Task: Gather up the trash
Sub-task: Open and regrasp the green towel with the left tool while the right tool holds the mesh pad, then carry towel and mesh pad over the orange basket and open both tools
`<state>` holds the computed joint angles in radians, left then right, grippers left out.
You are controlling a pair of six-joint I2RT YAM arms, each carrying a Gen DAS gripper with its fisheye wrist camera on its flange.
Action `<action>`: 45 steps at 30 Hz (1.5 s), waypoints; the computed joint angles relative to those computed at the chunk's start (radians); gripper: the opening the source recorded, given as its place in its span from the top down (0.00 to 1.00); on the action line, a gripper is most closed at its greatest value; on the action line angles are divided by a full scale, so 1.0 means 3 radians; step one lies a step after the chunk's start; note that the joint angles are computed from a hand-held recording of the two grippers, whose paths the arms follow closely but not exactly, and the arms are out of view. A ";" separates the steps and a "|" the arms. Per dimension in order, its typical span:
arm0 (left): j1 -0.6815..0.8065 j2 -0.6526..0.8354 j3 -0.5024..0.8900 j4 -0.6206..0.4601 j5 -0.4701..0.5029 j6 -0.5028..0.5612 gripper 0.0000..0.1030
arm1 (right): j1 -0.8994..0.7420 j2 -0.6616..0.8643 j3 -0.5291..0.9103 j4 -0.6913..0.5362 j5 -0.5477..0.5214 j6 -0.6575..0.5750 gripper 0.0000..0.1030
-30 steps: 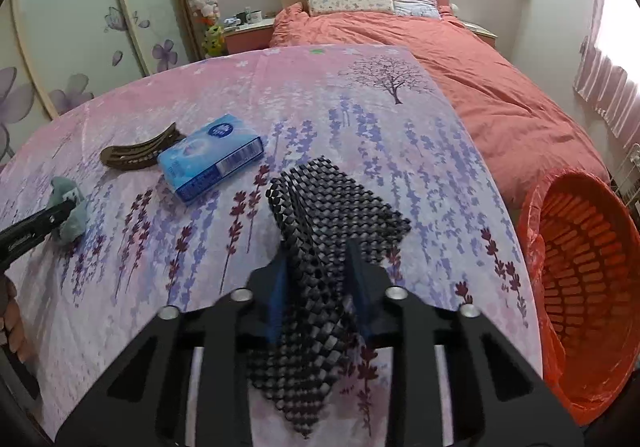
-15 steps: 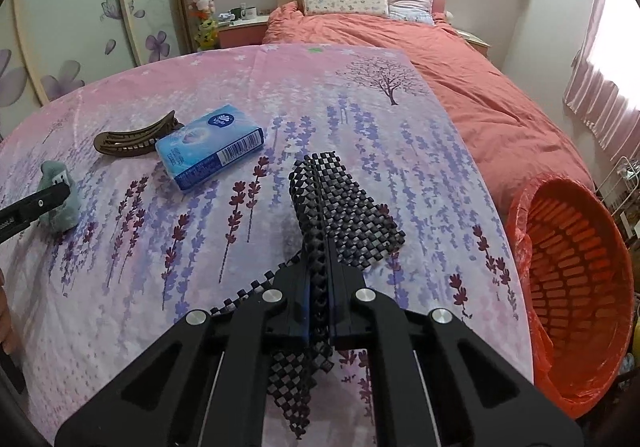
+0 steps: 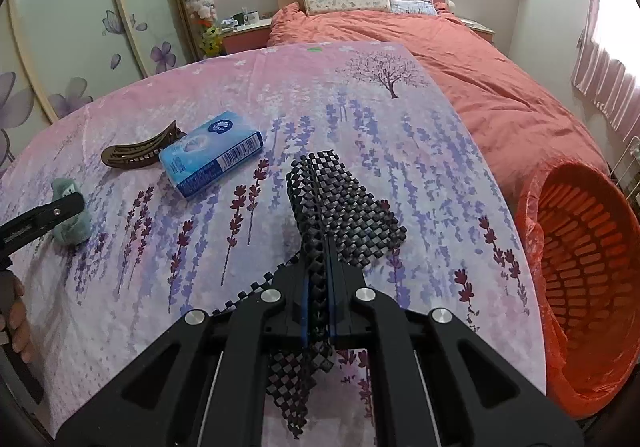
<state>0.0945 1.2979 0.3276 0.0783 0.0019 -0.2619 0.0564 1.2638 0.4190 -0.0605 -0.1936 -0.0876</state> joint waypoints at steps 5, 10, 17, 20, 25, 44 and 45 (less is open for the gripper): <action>-0.0309 0.0207 0.0115 0.0080 -0.0322 -0.0047 0.53 | -0.0065 0.0046 0.0014 0.0016 -0.0085 -0.0020 0.94; -0.0319 0.0245 0.0139 0.0094 -0.0314 -0.0017 0.57 | -0.0110 0.0047 0.0017 0.0002 -0.0137 -0.0040 0.94; -0.0280 0.0219 0.0125 0.0071 -0.0283 0.0077 0.84 | -0.0129 0.0050 0.0020 0.0002 -0.0169 -0.0043 0.94; -0.0213 0.0148 0.0096 0.0046 -0.0178 0.0165 0.88 | -0.0207 0.0000 0.0039 -0.0115 -0.0246 -0.0017 0.94; -0.0206 -0.0171 0.0004 -0.0080 -0.0128 0.0224 0.89 | -0.0418 -0.0338 -0.0037 -0.0281 -0.0421 -0.0013 0.94; -0.2303 -0.1241 0.0672 -0.1336 -0.1050 -0.0600 0.89 | -0.2176 -0.1184 0.0508 -0.1561 -0.1670 -0.0775 0.95; -0.2375 -0.1199 0.0723 -0.1328 -0.1054 -0.0606 0.89 | -0.2296 -0.1151 0.0550 -0.1591 -0.1745 -0.0827 0.95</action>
